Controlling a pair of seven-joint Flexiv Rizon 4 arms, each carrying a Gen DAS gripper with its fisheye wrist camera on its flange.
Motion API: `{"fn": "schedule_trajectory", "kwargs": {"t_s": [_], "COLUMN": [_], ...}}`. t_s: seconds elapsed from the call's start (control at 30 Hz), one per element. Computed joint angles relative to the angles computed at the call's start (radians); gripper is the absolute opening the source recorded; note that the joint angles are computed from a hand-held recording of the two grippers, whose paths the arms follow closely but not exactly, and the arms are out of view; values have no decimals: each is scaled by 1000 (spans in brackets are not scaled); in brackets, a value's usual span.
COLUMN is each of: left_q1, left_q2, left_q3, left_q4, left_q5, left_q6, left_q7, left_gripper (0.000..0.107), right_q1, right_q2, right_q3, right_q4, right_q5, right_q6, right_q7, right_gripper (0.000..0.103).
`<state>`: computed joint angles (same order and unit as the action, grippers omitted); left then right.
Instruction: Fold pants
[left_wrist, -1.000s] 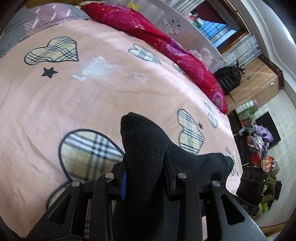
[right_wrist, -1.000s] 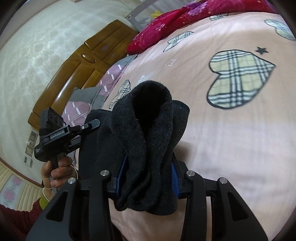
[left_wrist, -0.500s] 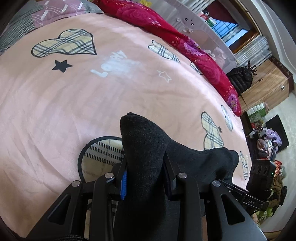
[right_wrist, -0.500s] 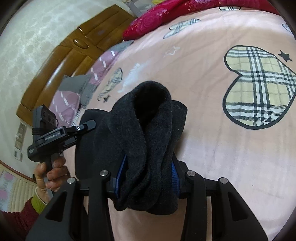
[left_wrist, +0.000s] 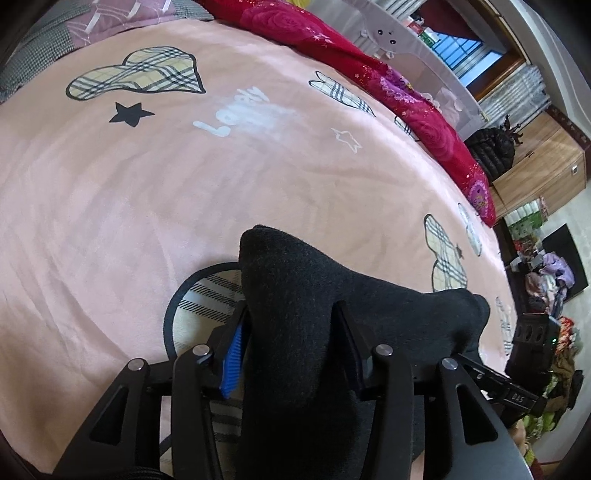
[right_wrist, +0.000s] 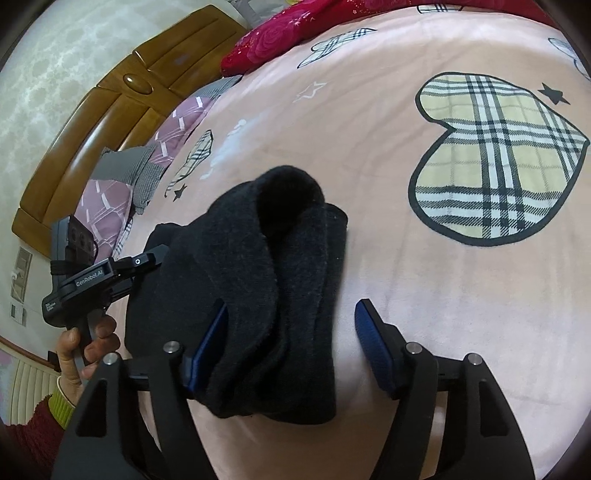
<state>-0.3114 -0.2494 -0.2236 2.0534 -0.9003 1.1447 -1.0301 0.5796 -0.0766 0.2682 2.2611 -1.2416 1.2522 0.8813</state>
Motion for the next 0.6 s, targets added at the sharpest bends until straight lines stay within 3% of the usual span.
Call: {"fn": "schedule_trajectory", "kwargs": {"t_s": [0.4, 0.6], "left_q1": [-12, -14], "left_q2": [32, 59], "left_q3": [28, 38], "left_q4": [15, 38], "left_q5": [152, 224], "left_q6": [34, 61], "left_q7": [-106, -138], "left_gripper": [59, 61], "right_q1": [32, 42], "right_q2": [2, 37], "right_q3": [23, 40], "right_q4": [-24, -7], "right_q5": [107, 126], "right_q6": [-88, -132], "right_q7": [-91, -74], "right_gripper": [73, 73]}}
